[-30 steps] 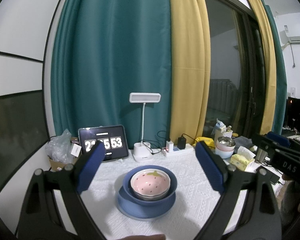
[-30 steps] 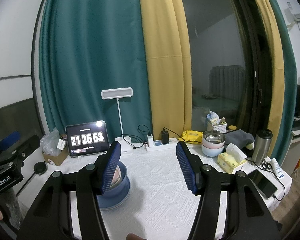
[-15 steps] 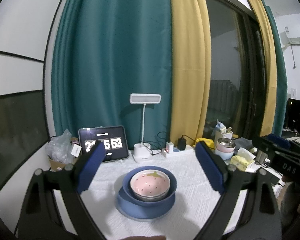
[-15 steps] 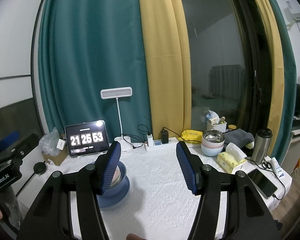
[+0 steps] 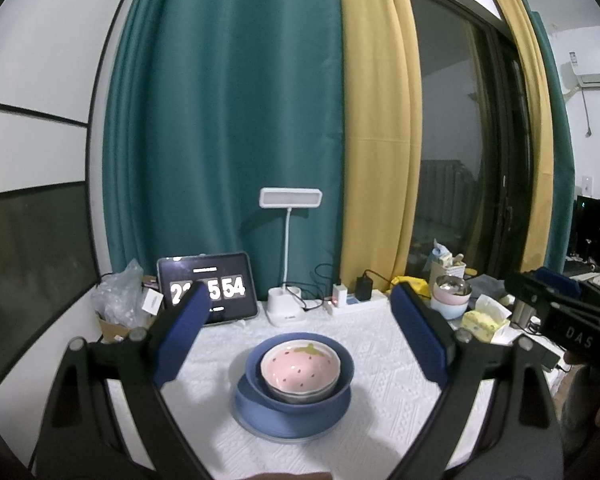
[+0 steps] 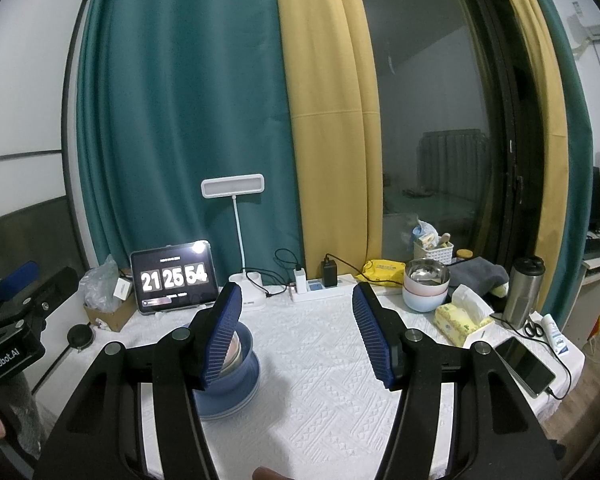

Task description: Organize plates and bowls

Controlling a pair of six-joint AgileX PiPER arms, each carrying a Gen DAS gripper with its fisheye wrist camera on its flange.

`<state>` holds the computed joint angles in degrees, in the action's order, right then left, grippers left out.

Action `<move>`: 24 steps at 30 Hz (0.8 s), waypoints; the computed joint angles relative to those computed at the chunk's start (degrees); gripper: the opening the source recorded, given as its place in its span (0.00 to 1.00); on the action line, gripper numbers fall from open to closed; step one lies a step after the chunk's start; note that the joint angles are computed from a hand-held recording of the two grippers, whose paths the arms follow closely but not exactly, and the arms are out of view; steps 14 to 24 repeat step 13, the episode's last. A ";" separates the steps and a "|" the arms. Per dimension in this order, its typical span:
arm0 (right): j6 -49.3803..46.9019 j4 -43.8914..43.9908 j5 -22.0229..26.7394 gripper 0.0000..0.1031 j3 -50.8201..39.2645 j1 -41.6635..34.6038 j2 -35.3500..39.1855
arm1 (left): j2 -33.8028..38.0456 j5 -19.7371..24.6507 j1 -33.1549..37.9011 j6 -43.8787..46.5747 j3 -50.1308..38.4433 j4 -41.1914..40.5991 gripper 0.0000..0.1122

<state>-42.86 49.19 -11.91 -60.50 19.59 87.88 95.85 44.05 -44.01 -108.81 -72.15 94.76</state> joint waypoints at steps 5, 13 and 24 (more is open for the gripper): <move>-0.22 0.26 0.06 0.59 -0.02 -0.04 0.02 | 0.00 0.15 -0.12 0.06 -0.02 -0.11 0.82; -0.80 0.86 0.13 0.59 0.02 -0.02 -0.06 | 0.06 0.22 -0.82 -0.13 -0.14 1.10 0.82; -0.80 0.86 0.13 0.59 0.02 -0.02 -0.06 | 0.06 0.22 -0.82 -0.13 -0.14 1.10 0.82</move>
